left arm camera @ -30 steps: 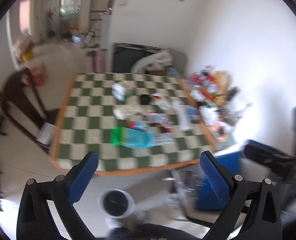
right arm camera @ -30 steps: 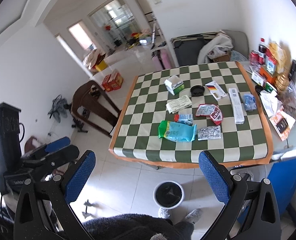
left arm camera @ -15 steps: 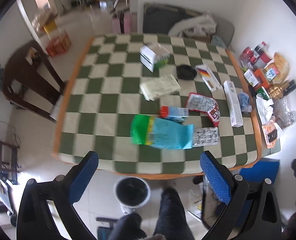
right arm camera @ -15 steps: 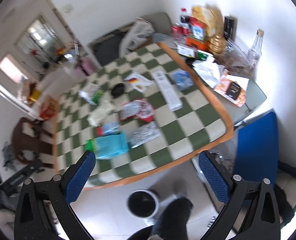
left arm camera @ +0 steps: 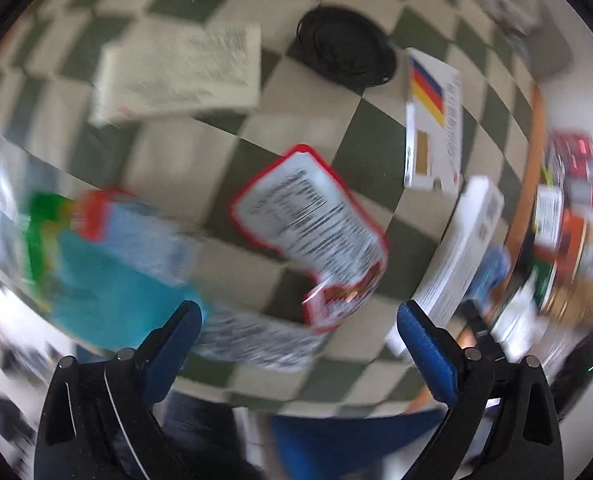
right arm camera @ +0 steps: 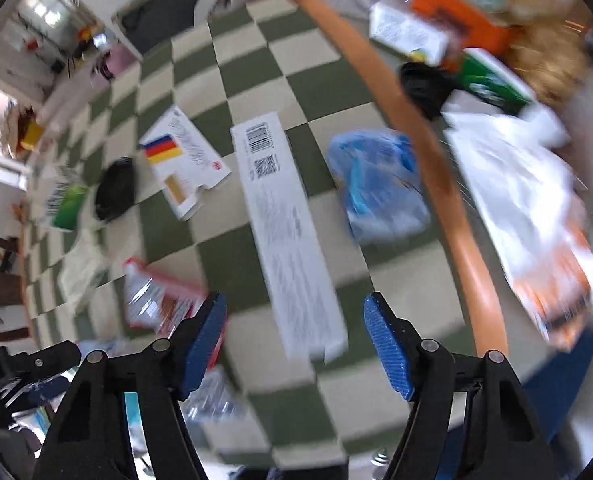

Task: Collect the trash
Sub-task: 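Grasp the white barcode strip with the right tool while the left grasps the red-white wrapper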

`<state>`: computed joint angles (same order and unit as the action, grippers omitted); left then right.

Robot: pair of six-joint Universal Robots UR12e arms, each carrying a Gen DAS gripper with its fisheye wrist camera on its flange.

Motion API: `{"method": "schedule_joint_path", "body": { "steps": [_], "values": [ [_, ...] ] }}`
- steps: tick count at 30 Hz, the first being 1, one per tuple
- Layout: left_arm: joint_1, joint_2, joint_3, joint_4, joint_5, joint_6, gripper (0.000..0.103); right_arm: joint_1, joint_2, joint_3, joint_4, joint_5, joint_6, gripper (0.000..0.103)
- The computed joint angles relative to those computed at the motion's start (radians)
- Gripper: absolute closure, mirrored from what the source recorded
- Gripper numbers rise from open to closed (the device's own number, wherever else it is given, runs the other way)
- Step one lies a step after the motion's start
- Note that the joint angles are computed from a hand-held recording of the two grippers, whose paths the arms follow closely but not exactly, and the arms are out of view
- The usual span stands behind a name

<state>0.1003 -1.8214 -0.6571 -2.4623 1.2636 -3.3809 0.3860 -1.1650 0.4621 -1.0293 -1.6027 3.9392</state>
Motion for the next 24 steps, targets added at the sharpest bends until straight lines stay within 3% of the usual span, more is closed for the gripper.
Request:
{"method": "schedule_joint_path", "body": {
  "steps": [5, 8, 9, 11, 14, 15, 18, 21, 23, 24],
  "values": [
    [-0.006, -0.017, -0.064, -0.005, -0.084, -0.173, 0.004, -0.048, 0.016, 0.072, -0.019, 0.093, -0.073, 0.032],
    [-0.023, -0.032, -0.074, -0.026, -0.071, -0.205, 0.012, -0.062, 0.000, 0.134, -0.046, 0.137, -0.097, 0.047],
    [-0.033, -0.039, -0.068, -0.037, -0.046, -0.196, 0.021, -0.064, -0.007, 0.151, -0.058, 0.146, -0.104, 0.047],
    [-0.047, -0.050, -0.056, -0.041, -0.002, -0.148, 0.025, -0.059, -0.006, 0.149, -0.046, 0.132, -0.125, 0.048],
    [-0.091, -0.073, -0.006, -0.019, 0.125, 0.004, 0.026, -0.054, -0.004, 0.134, 0.011, 0.135, -0.155, 0.049],
    [-0.120, -0.082, 0.014, 0.009, 0.208, 0.090, 0.026, -0.052, -0.007, 0.139, 0.020, 0.136, -0.159, 0.049],
    [-0.165, -0.080, 0.008, 0.073, 0.329, 0.236, 0.026, -0.051, -0.026, 0.171, 0.010, 0.144, -0.146, 0.048],
    [-0.170, -0.095, 0.029, 0.065, 0.328, 0.231, 0.024, -0.049, -0.035, 0.194, -0.014, 0.145, -0.120, 0.047],
    [-0.170, -0.082, 0.005, 0.105, 0.303, 0.227, 0.029, -0.042, -0.016, 0.174, 0.005, 0.133, -0.118, 0.044],
    [-0.171, -0.077, 0.001, 0.125, 0.293, 0.227, 0.037, -0.040, -0.018, 0.179, -0.001, 0.125, -0.120, 0.044]
  ]
}}
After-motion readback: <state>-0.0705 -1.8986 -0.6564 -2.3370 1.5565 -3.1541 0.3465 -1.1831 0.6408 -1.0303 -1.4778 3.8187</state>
